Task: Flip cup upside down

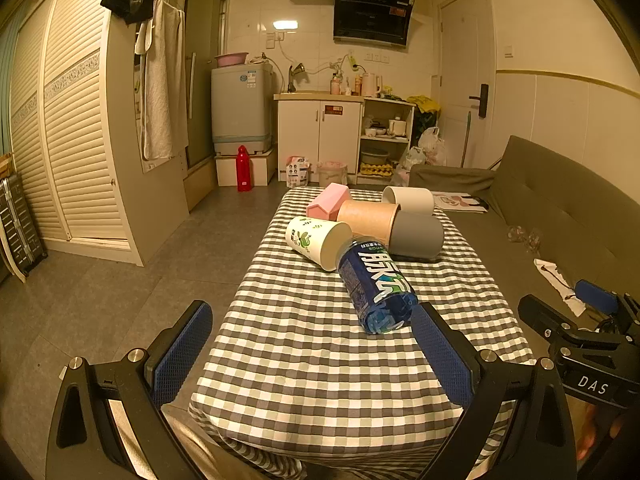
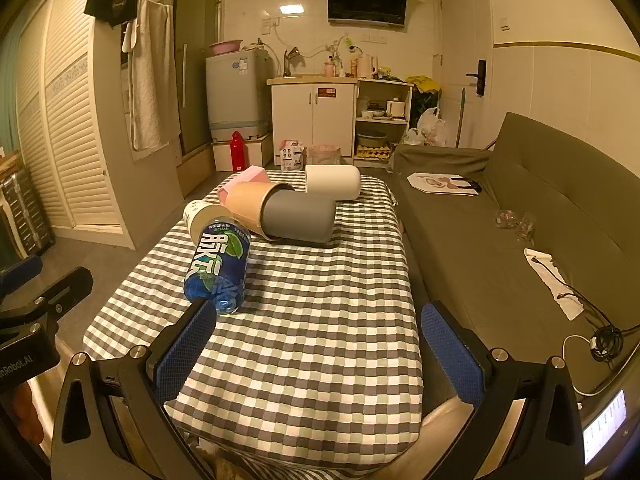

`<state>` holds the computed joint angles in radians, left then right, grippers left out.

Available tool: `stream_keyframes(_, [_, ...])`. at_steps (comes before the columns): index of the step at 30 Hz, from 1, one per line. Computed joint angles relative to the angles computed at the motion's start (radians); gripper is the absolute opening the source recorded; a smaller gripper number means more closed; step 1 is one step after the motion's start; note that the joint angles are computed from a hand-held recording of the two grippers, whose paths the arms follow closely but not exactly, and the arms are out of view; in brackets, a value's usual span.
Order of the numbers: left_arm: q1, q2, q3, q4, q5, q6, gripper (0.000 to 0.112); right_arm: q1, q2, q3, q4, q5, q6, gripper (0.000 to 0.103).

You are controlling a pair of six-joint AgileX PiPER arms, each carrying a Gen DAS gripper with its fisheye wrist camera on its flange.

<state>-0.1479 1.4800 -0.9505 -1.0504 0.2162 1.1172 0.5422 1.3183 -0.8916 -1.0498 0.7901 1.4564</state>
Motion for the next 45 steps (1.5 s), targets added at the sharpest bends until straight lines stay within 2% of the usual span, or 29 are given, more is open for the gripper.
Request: stream_keyframes(45, [0.001, -0.008, 0.002, 0.03, 0.007, -0.03, 0.103, -0.008, 0.008, -0.01, 0.019, -0.006, -0.029, 0.103])
